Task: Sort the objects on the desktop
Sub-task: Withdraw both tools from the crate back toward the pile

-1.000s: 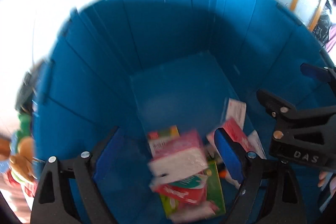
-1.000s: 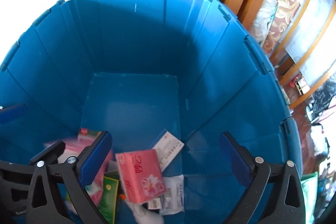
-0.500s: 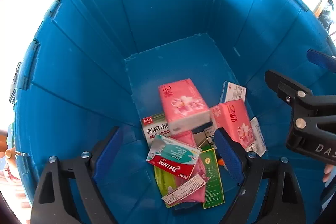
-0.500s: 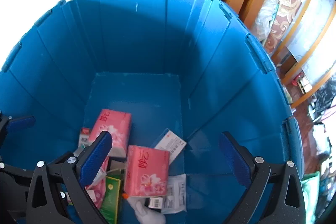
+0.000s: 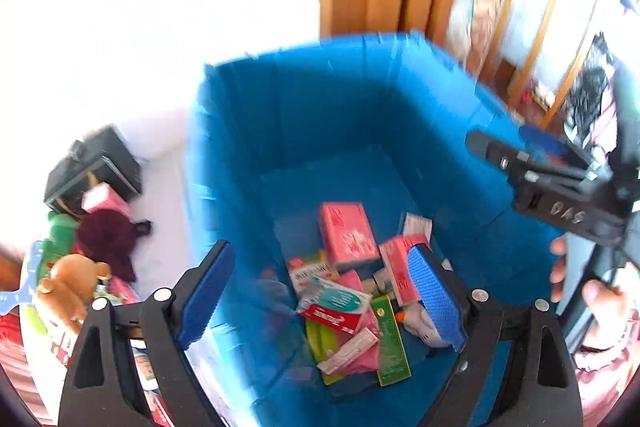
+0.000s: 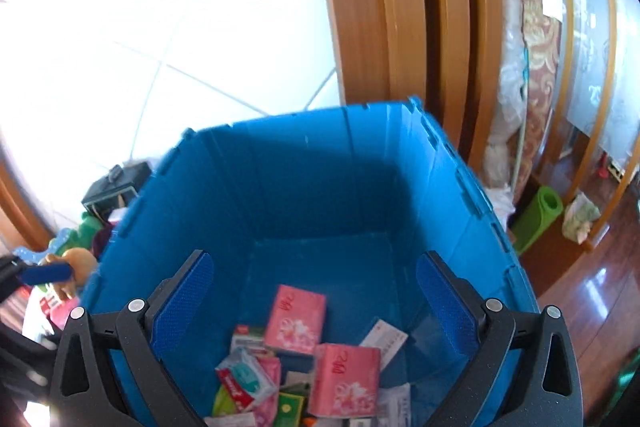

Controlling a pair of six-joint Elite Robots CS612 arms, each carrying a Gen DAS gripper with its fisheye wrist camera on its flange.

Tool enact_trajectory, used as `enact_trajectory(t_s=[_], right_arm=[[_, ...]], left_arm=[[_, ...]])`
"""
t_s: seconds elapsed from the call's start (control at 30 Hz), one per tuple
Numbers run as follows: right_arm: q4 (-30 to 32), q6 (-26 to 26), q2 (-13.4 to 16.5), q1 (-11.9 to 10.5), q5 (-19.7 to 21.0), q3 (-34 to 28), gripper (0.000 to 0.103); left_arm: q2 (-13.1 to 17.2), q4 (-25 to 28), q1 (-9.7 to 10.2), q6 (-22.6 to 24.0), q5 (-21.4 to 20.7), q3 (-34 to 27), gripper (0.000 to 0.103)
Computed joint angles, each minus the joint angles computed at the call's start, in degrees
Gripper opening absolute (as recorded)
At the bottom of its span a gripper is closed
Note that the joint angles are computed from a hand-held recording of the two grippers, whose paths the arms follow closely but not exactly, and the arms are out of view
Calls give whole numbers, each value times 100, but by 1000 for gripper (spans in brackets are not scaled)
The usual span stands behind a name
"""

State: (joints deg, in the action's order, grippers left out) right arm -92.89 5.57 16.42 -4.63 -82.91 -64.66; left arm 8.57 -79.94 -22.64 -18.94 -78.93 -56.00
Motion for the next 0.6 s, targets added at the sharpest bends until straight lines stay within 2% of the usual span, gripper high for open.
enact_trajectory(t_s=[0.13,0.27,0.37,0.47,0.6], right_arm=[[-121,-97,71,91,353,-328,103],[-433,-302,192,268,528,-668,103],[-591,-355,253,421,721,-814,103],[-724,-349,301,604,775,-897,103],[-954,-429,386,839,1206,-968,103]], left_arm=[[432,-142,1,-197,678,-1169,89],[942,-420,-68,-415,2025,-2213,89],[1241,-344,-46,-560,2608,-2832,89],[1532,-124,37,-865,2964,-3408,89],[1830,577,268,-1293,2986,-4081,89]])
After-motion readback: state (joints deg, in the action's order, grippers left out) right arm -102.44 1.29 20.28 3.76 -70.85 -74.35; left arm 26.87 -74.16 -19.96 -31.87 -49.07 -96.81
